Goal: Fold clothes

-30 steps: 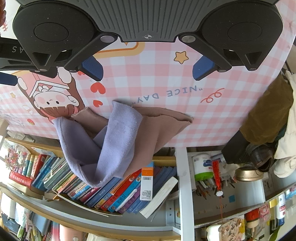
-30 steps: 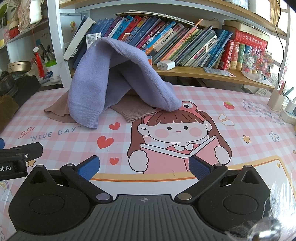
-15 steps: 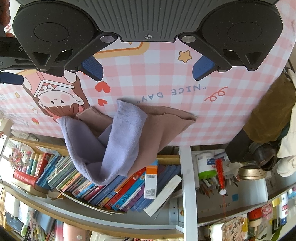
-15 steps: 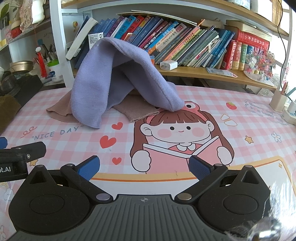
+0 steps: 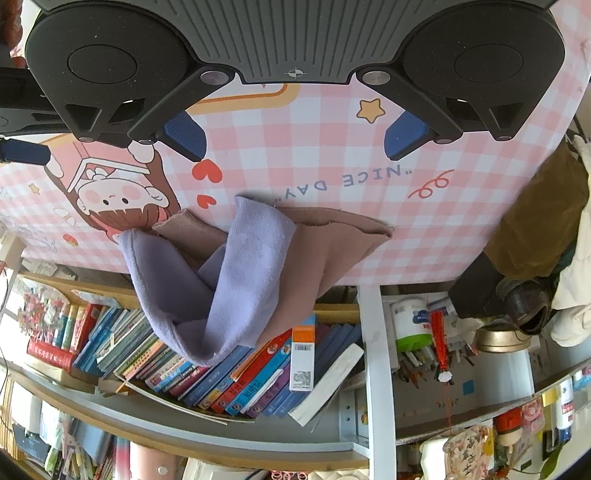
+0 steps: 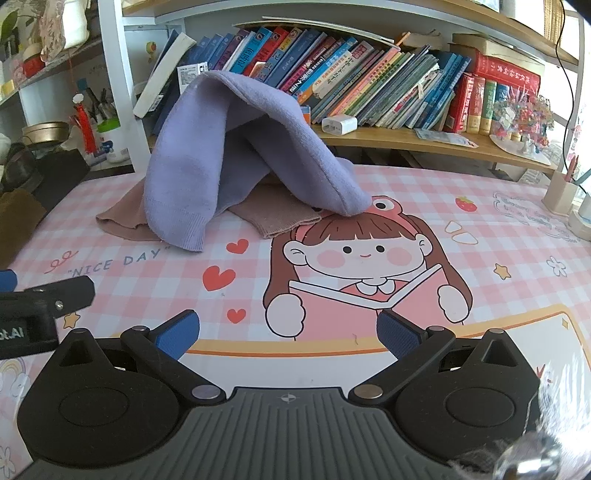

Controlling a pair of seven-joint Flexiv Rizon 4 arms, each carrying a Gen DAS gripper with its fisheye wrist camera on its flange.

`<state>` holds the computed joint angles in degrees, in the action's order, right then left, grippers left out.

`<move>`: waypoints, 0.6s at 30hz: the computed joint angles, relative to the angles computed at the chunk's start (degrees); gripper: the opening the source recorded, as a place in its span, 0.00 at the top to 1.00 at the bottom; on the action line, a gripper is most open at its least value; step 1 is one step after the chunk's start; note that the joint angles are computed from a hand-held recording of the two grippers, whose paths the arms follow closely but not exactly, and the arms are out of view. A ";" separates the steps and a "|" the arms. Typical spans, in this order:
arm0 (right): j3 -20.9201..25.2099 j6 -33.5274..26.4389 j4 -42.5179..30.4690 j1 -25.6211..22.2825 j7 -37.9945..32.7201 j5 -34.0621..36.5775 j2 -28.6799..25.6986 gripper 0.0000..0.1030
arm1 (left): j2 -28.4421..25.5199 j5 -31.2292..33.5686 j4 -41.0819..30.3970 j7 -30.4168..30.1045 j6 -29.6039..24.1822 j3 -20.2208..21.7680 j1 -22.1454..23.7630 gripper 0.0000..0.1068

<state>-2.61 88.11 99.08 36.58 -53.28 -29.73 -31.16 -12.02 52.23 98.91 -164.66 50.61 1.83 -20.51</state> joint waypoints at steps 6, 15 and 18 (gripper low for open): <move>-1.01 1.17 0.31 0.39 -0.51 -0.35 -0.11 0.00 | -0.59 0.41 -0.95 -0.70 -1.69 -0.20 -0.56 0.04; 2.62 0.77 -0.69 -2.92 -4.21 1.39 -1.02 0.00 | -2.21 0.50 -3.71 -0.69 -6.48 -0.33 -2.20 0.04; 5.32 0.23 -1.40 -5.10 -6.59 2.92 -1.57 0.00 | -2.92 0.86 -4.91 -0.70 -8.17 -0.36 -2.93 0.04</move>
